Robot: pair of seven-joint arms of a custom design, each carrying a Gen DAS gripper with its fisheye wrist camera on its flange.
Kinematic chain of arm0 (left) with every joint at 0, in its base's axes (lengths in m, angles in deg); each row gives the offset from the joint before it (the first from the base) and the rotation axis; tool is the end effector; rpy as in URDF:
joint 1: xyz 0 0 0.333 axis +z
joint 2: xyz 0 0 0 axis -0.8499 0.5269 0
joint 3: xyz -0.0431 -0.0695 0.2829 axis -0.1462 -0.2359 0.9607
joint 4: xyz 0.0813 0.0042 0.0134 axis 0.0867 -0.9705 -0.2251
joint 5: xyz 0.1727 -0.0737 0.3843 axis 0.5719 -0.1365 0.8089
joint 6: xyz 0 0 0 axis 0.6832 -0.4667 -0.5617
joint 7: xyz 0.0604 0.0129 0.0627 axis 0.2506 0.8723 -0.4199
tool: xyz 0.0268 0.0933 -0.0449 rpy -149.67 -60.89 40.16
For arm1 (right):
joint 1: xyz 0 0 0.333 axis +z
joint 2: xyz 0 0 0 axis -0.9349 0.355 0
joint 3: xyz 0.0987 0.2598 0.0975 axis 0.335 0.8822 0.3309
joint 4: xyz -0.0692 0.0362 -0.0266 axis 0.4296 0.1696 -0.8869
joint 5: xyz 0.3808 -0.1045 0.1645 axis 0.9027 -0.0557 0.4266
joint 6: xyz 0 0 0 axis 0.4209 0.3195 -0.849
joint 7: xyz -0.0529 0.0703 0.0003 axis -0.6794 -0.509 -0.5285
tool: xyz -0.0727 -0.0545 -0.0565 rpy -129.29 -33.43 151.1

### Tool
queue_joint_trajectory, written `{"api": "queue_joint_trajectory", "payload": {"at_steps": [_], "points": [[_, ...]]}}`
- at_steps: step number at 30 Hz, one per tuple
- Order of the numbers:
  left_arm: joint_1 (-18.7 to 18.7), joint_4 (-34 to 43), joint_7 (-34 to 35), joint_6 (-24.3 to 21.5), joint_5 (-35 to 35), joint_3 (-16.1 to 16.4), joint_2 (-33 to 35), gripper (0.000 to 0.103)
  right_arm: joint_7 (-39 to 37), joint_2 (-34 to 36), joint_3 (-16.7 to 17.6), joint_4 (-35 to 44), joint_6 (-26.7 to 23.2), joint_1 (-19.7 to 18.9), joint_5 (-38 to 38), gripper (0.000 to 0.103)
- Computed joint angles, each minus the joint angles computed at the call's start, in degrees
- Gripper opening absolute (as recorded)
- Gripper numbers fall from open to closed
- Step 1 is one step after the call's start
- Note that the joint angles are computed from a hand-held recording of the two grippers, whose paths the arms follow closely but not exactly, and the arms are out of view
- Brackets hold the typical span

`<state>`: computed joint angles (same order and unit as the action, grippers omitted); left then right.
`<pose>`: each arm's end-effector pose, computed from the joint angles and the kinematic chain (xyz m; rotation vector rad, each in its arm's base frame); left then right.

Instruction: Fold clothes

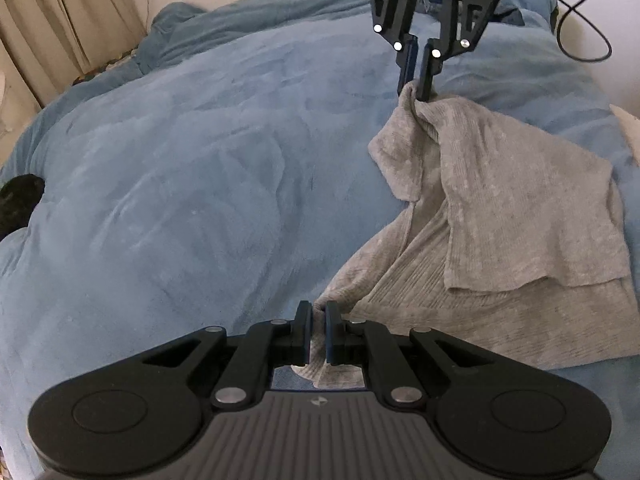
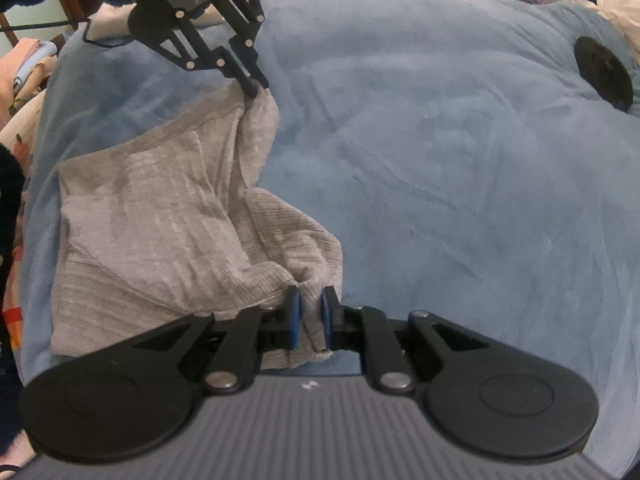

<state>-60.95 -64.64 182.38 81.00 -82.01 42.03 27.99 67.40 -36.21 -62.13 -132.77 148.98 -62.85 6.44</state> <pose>0.6582 -0.1524 0.4218 -0.6920 2.5464 -0.7843 0.7505 0.1794 0.4554 -2.7106 0.4589 -0.1303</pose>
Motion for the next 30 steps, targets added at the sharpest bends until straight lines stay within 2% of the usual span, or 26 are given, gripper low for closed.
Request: {"api": "queue_joint_trajectory", "payload": {"at_steps": [4, 8, 12, 16, 22, 24, 26, 30], "points": [[0.45, -3.11, 3.39, 1.06, -5.27, -0.84, -3.96, 0.007, -1.34, -5.90, 0.48, -7.33, 2.50, -0.83, 2.32, 0.012], [-0.49, -6.04, 7.00, 1.75, -11.35, -0.24, -8.51, 0.006, -2.06, -10.84, 0.40, -12.61, 4.55, -1.32, 5.67, 0.012], [-1.95, -6.07, 5.85, 3.36, -11.13, 1.15, -9.01, 0.006, -0.89, -11.97, -0.37, -13.52, 5.85, -1.00, 7.30, 0.011], [-2.42, -3.83, 1.52, 5.21, -8.67, 1.46, -5.27, 0.006, 3.11, -8.00, -0.92, -9.33, 5.77, -0.58, 6.84, 0.010], [-1.97, 1.89, -8.11, 5.88, 1.10, 1.59, 2.91, 0.006, 7.82, 2.41, -0.54, 2.43, 3.82, -0.23, 3.59, 0.010], [-0.24, 3.24, -6.89, 5.76, -0.26, 0.06, 4.17, 0.006, 7.92, 5.19, 0.00, 6.15, 2.86, -0.51, 3.08, 0.010], [2.64, 5.47, -0.76, 3.65, -4.17, -2.33, 5.46, 0.006, 8.12, 7.91, 0.39, 10.32, 1.49, -0.80, 2.79, 0.010], [2.78, 8.79, -2.80, 4.16, -2.79, -1.22, 7.86, 0.006, 9.52, 14.51, 0.10, 20.40, -0.72, -0.72, 1.24, 0.010]]}}
